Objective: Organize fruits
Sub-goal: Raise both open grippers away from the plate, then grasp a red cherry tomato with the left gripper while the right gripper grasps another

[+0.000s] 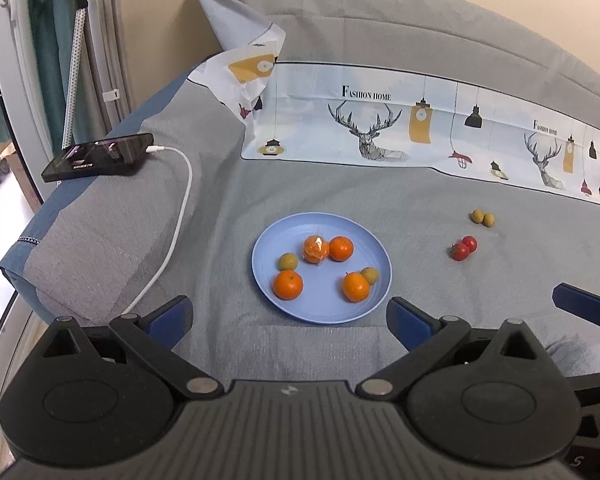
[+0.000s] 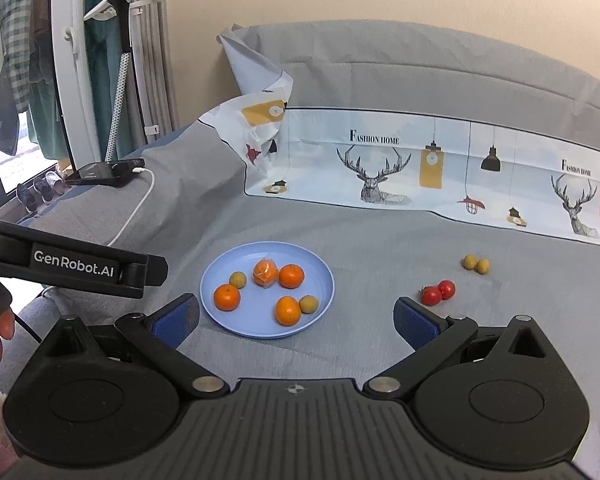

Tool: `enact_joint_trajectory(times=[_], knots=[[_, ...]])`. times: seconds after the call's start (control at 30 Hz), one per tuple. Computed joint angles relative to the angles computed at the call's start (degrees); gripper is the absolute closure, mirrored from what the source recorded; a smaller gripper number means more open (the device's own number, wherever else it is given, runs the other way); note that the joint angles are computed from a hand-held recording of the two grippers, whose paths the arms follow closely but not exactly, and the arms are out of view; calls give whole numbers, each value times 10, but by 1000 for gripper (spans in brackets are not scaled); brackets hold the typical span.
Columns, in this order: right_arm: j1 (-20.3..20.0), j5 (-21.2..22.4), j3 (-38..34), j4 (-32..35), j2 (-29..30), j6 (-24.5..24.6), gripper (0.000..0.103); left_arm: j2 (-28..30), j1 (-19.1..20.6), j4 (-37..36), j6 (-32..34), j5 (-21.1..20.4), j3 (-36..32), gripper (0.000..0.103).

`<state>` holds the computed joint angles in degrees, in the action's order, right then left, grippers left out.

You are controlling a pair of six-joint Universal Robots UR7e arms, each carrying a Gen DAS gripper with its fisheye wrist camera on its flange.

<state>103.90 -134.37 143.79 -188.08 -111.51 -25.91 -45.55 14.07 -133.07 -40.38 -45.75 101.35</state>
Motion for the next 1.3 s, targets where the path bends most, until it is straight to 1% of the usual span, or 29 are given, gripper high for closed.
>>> enact_joint_trajectory(times=[0.3,0.43,0.57,0.67,0.73,0.83,0.93,1.07,1.17,1.2,1.3], knots=[[-31,31,0,28,-12,12,1,13,10,15,4,-4,-13,0],[-51,48,-4,45,-15,16,1,22,17,27,6,-9,-23,0],[-83,67,-5,59,-24,28,1,37,27,46,9,-18,-42,0],[-115,83,-5,53,-29,36,1,53,33,60,17,-21,-59,0],[-144,95,-6,40,-33,37,1,67,36,67,25,-22,-74,0],[-205,119,-10,15,-40,34,1,96,43,81,37,-26,-108,0],[-280,147,-21,-45,-26,14,1,128,53,104,42,-35,-153,0],[-386,189,-62,-113,32,-11,1,166,66,135,40,-50,-215,0],[-452,224,-110,-111,84,-20,1,195,73,163,34,-52,-262,0],[-470,233,-127,-111,104,-25,1,202,74,172,33,-51,-274,0],[-499,253,-163,-100,145,-37,1,227,78,198,30,-49,-312,0]])
